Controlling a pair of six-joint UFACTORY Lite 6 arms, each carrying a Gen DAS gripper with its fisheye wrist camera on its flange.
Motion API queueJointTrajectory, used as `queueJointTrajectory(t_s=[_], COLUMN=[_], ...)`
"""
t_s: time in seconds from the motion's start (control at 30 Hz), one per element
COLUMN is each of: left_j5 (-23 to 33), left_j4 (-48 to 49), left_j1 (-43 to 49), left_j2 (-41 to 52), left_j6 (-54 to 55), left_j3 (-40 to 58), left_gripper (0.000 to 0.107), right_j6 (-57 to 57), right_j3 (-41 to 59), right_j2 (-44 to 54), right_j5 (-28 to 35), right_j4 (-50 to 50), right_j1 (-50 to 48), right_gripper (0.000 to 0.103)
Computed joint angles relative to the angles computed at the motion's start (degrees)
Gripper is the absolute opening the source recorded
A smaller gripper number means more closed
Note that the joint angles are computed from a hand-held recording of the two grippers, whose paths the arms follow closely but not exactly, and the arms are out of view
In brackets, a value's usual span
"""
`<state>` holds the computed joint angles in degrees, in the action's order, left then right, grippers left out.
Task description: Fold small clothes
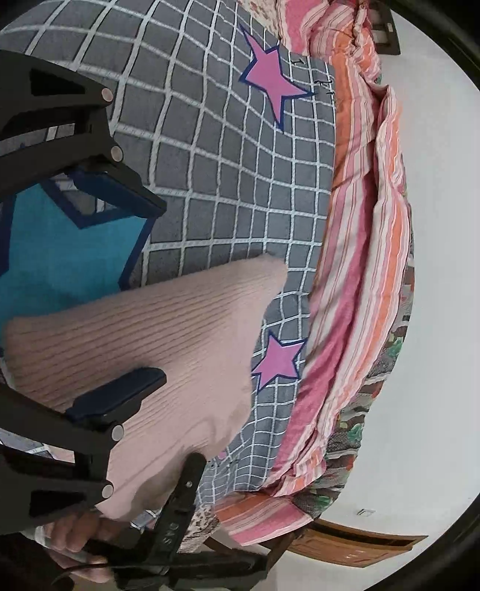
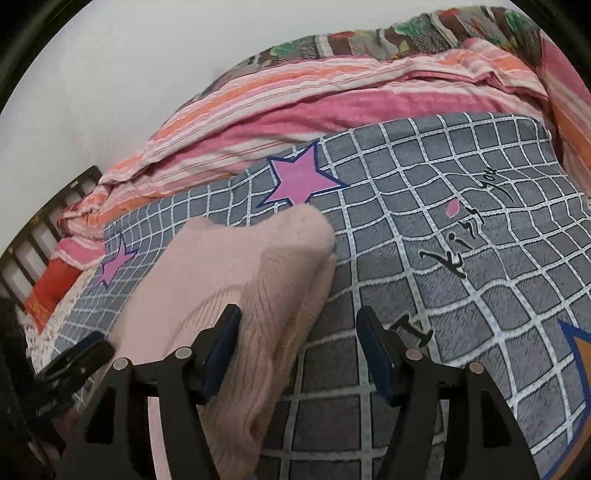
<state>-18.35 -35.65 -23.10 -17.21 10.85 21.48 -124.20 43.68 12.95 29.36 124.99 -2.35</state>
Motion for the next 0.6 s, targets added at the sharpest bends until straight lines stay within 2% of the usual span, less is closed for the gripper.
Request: queueJointTrajectory(t_s=[0.07,0.13,0.17,0.23,0.27,0.33,0.43,0.47,0.53,0.6], left_j5=[3.0,3.5,3.6,5.4,5.9,7.2,9.3,9.9,10.5,12.4], left_j4=[-1.8,-5.4,-6.6,-3.2,1.5,6.4,-1.3,-2.2,2.6,7.5], left_j1=[1.5,2.0,2.2,3.6,4.5,6.2,8.0,8.8,10.2,12.0], left_j2=[0.7,1.2,1.5,3.1,4.5,9.4,20.4,23.9,28.2,34.2], left_j6=[2.0,6.0,7.7,6.2,2.3,-1.3,8.4,9.8,5.3,0.8], left_j3=[2.2,4.0,4.8,7.5,8.9,13.8,23.5,26.5,30.3,36.3], left_gripper=[0.080,0.080,0.078,0.078,0.078,0.078,0.077,0.076,0.076,0.075], right_j6=[5.9,15.1,18.3,17.5,13.4,11.4,17.4,17.2,12.3,12.2], right_j3=[4.7,11.0,12.5,11.7,10.0,11.1,13.7,13.8,13.9,17.1], right_j2=[2.6,7.0,8.3,6.9,5.4,6.7,8.2,6.8,5.2,7.6], right_j5=[-2.9,-5.5,-3.3,-0.9,-0.1,-5.1,-7.6,-8.3,-9.6,-10.4], right_j4=[-4.1,-12.2,-15.7,-16.1,-13.0,-12.3,-18.4,-18.1,-12.4,-13.7], right_j1=[1.3,2.8,2.4,1.4,1.1,2.8,3.1,3.1,3.7,4.7], right_gripper=[0.060,0.035,0.012,0.012,0.012,0.012,0.019,0.026,0.029,0.029])
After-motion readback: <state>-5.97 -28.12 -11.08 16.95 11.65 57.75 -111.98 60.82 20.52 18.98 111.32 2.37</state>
